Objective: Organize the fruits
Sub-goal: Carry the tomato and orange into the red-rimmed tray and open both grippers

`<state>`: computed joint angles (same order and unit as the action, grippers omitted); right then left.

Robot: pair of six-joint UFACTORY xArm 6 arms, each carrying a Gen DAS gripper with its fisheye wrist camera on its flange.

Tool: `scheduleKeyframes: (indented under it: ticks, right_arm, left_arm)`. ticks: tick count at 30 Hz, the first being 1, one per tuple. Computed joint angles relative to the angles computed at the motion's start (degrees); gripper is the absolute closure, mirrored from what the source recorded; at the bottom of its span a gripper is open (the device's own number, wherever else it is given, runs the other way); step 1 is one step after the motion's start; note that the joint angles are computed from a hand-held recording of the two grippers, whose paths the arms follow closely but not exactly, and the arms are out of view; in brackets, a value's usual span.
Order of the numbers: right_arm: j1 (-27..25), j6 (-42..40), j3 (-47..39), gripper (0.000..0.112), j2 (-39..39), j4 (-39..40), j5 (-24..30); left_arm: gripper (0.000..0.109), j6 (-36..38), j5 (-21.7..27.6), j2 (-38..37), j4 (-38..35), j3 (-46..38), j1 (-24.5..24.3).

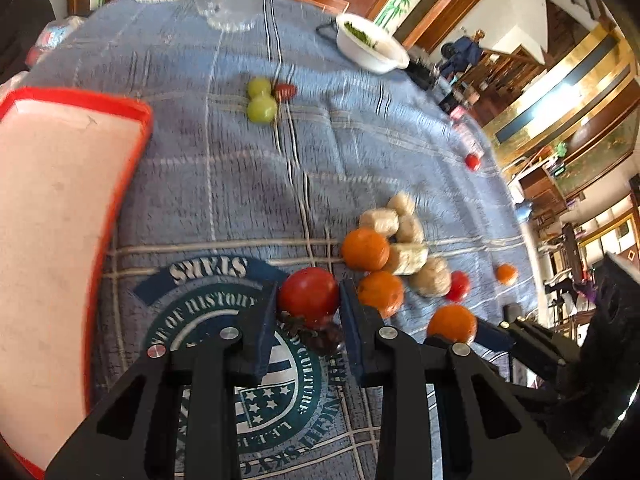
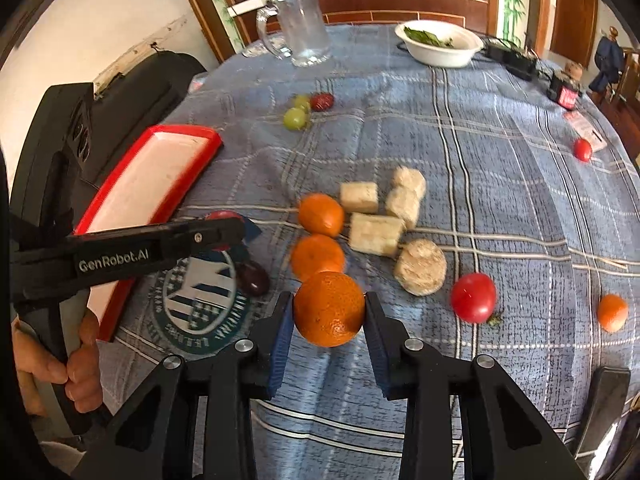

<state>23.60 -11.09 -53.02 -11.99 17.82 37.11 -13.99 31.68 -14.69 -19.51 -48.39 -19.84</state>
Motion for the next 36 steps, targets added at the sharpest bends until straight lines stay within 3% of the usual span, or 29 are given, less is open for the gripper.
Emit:
scheduleKeyframes:
  ticks: [9, 18, 36]
  right_arm:
    - [2.4, -0.9, -4.9, 0.077, 2.6, 2.0, 0.3]
    - [7.1, -2.0, -14.0, 0.077, 10.3, 3.5, 0.7]
    - [11.4, 1.7, -37.9, 0.077, 30.8, 4.8, 6.2]
  left_arm:
    - [0.081, 0.2, -0.5, -5.1, 0.3, 1.6, 5.9]
    - [0.081, 0.3, -0.1, -7.0, 2.8, 2.6, 13.1]
    - [0.081, 7.5, 0.0, -0.8, 1.2, 1.0, 20.5]
